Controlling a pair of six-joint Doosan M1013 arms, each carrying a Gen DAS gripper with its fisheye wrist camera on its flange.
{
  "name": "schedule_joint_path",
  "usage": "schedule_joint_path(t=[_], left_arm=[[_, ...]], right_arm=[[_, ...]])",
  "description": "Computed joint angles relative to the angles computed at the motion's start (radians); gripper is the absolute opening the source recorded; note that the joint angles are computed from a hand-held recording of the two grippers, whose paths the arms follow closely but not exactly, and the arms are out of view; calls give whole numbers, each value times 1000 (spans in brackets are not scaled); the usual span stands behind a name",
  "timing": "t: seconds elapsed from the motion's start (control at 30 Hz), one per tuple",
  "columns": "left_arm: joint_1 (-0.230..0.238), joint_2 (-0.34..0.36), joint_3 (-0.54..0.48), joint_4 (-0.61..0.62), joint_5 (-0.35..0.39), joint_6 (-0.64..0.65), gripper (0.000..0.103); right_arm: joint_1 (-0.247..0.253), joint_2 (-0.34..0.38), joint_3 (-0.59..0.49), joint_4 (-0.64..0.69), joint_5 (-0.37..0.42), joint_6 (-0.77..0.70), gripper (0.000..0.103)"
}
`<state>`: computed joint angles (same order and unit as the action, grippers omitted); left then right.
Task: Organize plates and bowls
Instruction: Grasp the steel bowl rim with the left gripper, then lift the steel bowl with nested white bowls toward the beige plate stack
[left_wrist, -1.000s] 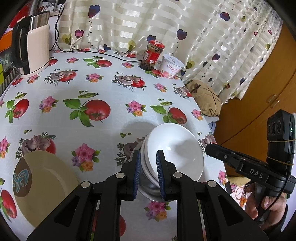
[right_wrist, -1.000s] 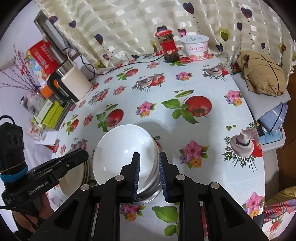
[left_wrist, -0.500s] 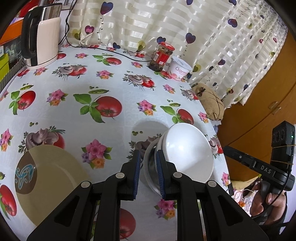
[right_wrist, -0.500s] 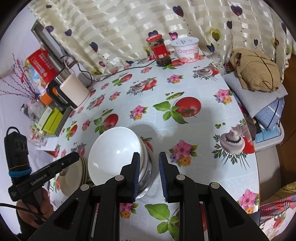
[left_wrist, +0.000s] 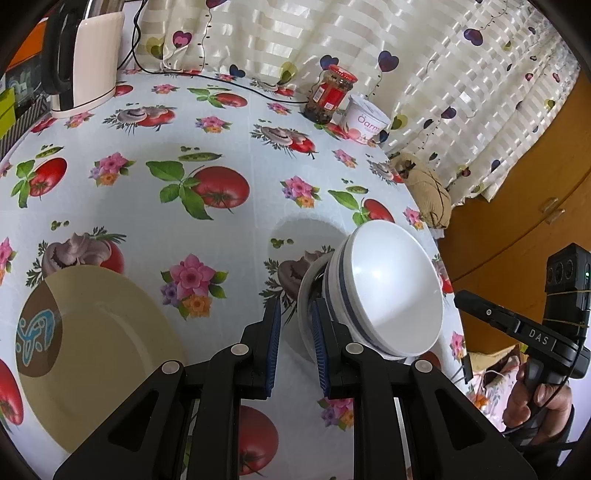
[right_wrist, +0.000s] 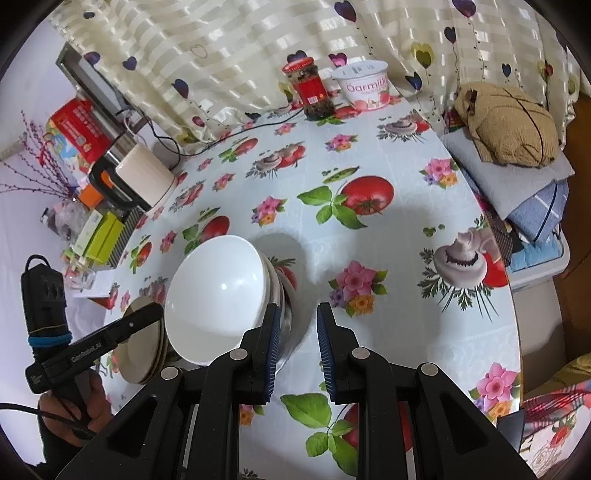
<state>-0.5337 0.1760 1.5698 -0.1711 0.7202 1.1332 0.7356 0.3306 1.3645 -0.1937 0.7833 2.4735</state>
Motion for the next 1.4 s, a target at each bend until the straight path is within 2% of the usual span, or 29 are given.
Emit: schedule_joint_path(t=[0.7,1.03,1.2,1.4], left_arm=[[6,26,-3,-94,25,73,18],[8,39,-8,-113,38,92,18],[7,44,-11,-108,43,94,18],[0,52,-18,-83,52,78,18]], right_arm=[[-16,24,15,148,-26,-99,21],[-19,38,8,168,-8,-118,21],[-12,48,-8,135,19,-116,20],[-21,48,3,174,0,-140,21]])
